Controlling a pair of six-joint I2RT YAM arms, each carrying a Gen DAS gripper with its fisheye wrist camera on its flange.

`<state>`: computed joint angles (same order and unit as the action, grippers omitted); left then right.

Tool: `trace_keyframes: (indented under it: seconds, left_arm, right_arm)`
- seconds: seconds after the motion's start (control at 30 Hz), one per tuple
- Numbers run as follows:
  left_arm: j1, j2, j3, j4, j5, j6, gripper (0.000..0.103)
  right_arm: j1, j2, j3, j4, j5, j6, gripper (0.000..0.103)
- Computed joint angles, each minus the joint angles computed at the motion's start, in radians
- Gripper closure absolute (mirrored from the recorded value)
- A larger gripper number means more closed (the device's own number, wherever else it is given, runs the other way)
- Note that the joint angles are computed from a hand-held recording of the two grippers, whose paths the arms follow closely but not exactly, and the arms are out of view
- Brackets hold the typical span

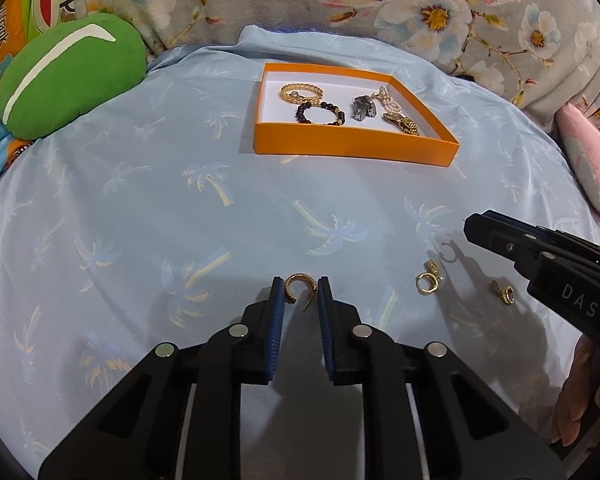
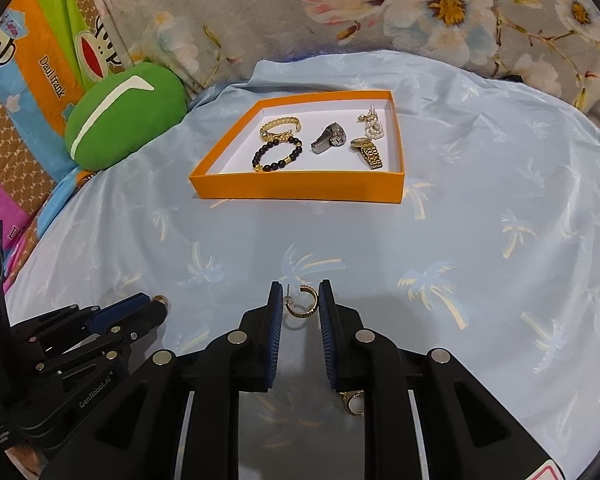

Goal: Organize jewelry
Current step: 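Lift both held earrings and carry them toward the orange box, then open both tools over the orange box to drop the earrings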

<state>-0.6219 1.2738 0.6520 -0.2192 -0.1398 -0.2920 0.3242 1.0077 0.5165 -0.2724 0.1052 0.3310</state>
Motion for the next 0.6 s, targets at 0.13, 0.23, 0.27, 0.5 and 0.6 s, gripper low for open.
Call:
trace_keyframes:
  seconds: [0.13, 0.23, 0.27, 0.5, 0.6]
  left_arm:
    - [0.003, -0.018, -0.010, 0.008, -0.004, -0.004, 0.087]
    - [0.005, -0.023, 0.000, -0.003, -0.006, -0.006, 0.087]
    - [0.011, -0.025, 0.008, -0.009, 0.007, -0.006, 0.087]
    - [0.056, 0.069, 0.189, -0.018, 0.051, 0.043, 0.087]
    - [0.075, 0.178, 0.311, 0.003, 0.040, 0.063, 0.087]
  right_arm:
    - [-0.003, -0.029, -0.007, -0.008, 0.006, 0.004, 0.086]
    - [-0.011, -0.060, 0.002, -0.022, 0.006, 0.003, 0.086]
    - [-0.019, -0.069, 0.012, -0.029, -0.001, -0.003, 0.086]
    - [-0.096, 0.053, 0.159, -0.008, -0.046, -0.073, 0.086]
    - [-0.140, 0.164, 0.236, 0.034, -0.079, -0.085, 0.086]
